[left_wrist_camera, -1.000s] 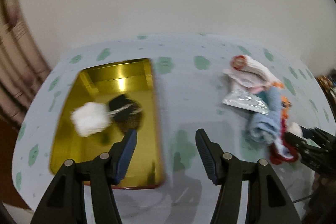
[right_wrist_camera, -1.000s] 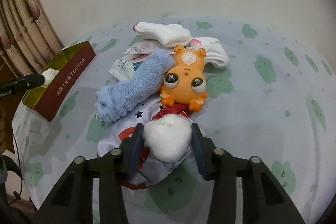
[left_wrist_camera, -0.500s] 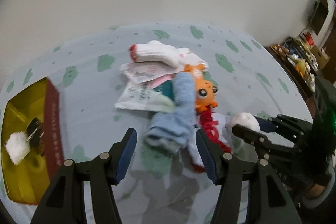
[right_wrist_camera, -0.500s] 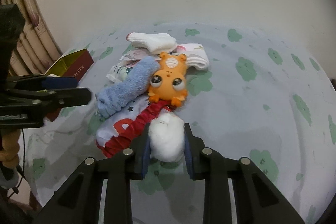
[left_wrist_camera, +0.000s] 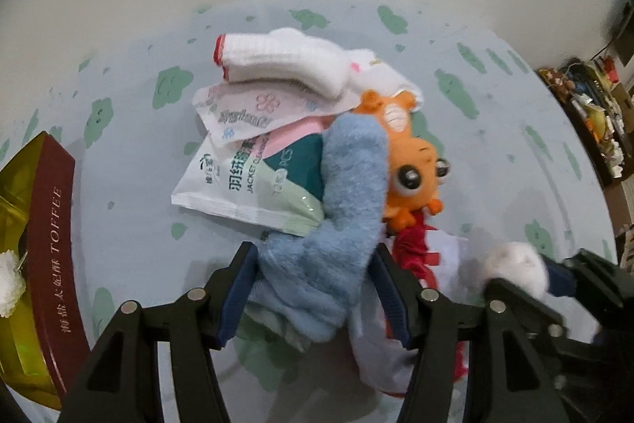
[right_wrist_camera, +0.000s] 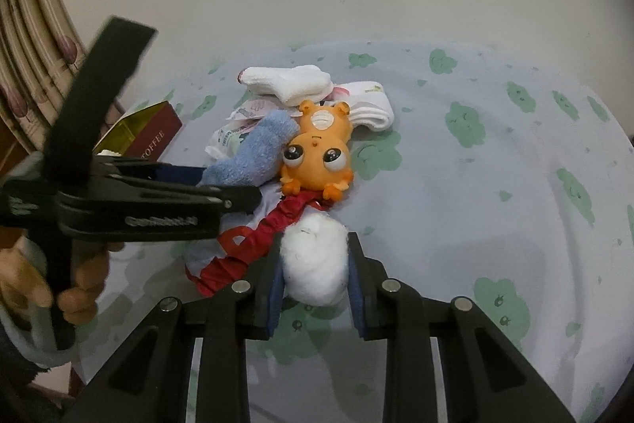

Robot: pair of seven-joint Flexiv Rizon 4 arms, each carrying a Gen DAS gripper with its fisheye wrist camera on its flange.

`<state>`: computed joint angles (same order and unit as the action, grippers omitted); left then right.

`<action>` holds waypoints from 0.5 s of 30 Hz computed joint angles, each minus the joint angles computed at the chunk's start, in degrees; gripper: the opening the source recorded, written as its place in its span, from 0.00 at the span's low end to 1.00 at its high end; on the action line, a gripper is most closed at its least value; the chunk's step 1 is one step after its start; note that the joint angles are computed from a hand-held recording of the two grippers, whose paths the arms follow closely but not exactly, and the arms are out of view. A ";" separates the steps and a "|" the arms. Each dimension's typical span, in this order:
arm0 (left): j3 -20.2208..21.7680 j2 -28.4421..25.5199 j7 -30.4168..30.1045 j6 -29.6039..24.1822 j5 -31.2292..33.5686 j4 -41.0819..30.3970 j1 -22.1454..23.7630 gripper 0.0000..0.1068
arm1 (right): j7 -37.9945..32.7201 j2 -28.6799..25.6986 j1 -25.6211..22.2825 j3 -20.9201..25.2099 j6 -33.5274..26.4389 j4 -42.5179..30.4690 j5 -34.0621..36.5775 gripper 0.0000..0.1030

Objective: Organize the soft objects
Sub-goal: 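Grasp the blue fuzzy sock with the left gripper while the right gripper holds the cotton ball, then carry the blue sock into the tin and open the left gripper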

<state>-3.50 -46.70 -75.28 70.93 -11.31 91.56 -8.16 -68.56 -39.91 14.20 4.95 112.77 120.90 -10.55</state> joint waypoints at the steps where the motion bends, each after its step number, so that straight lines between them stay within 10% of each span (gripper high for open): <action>1: -0.42 -0.17 -0.13 0.76 -0.43 0.32 0.40 0.56 | 0.04 0.01 -0.11 0.11 0.07 -0.01 0.02 0.25; 8: -2.48 0.69 0.83 2.37 -2.86 2.88 2.73 0.24 | 0.79 -0.02 -1.69 1.27 0.30 -0.19 -0.73 0.27; 15: -5.33 4.03 4.52 2.35 -4.92 7.30 5.32 0.22 | 0.72 0.17 -0.58 0.31 0.75 0.13 0.11 0.27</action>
<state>-8.83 -42.67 -70.76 73.28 -16.23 98.86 -2.84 -67.84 -39.75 13.61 5.26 113.53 121.03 -10.44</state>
